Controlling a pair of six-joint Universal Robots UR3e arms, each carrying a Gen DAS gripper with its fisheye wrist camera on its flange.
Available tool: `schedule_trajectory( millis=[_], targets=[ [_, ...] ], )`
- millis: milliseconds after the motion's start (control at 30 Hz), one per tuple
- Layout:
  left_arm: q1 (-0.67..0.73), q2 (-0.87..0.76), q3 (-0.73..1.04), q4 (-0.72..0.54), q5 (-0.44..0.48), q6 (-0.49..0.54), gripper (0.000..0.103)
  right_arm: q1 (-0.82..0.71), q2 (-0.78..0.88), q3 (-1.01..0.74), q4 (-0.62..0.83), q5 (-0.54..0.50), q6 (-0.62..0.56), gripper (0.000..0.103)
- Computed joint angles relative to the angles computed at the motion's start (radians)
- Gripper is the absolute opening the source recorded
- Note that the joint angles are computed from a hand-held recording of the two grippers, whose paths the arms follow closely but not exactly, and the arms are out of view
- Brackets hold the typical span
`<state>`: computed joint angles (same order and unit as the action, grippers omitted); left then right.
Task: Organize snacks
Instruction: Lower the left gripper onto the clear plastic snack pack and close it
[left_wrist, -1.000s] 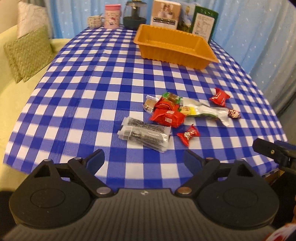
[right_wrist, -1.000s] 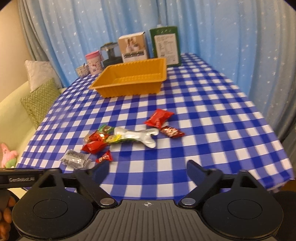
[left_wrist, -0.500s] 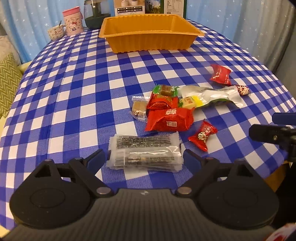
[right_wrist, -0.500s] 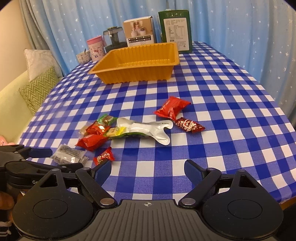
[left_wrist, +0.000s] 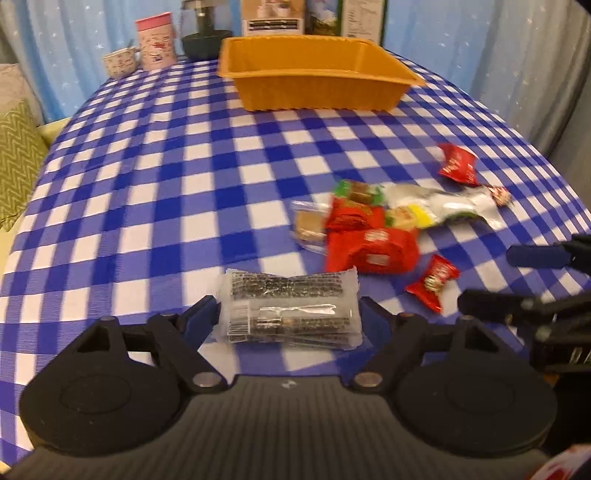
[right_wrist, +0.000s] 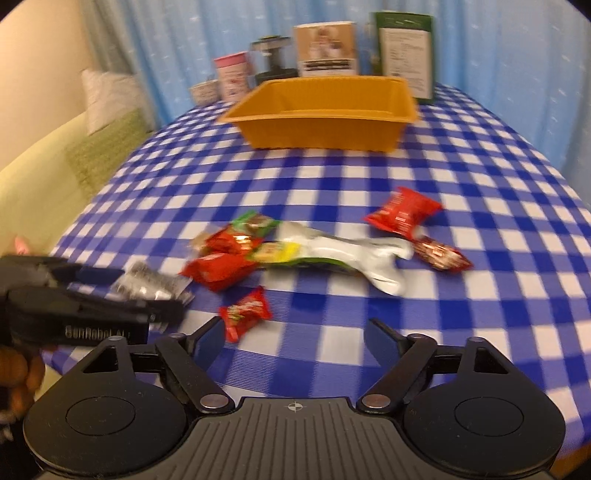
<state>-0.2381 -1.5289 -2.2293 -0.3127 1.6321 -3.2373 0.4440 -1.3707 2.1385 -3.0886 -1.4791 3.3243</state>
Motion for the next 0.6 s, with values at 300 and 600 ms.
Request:
schedule_trajectory(
  millis=[300, 600],
  targets=[
    [0.093, 0.087, -0.033, -0.028, -0.028, 0.027, 0.080, 0.113, 0.229, -0.170, -0.063, -0.068, -0.187, 0.062],
    [0.095, 0.094, -0.034, -0.036, -0.036, 0.004, 0.080, 0.107, 0.255, -0.196, -0.057, -0.063, -0.198, 0.032]
  ],
)
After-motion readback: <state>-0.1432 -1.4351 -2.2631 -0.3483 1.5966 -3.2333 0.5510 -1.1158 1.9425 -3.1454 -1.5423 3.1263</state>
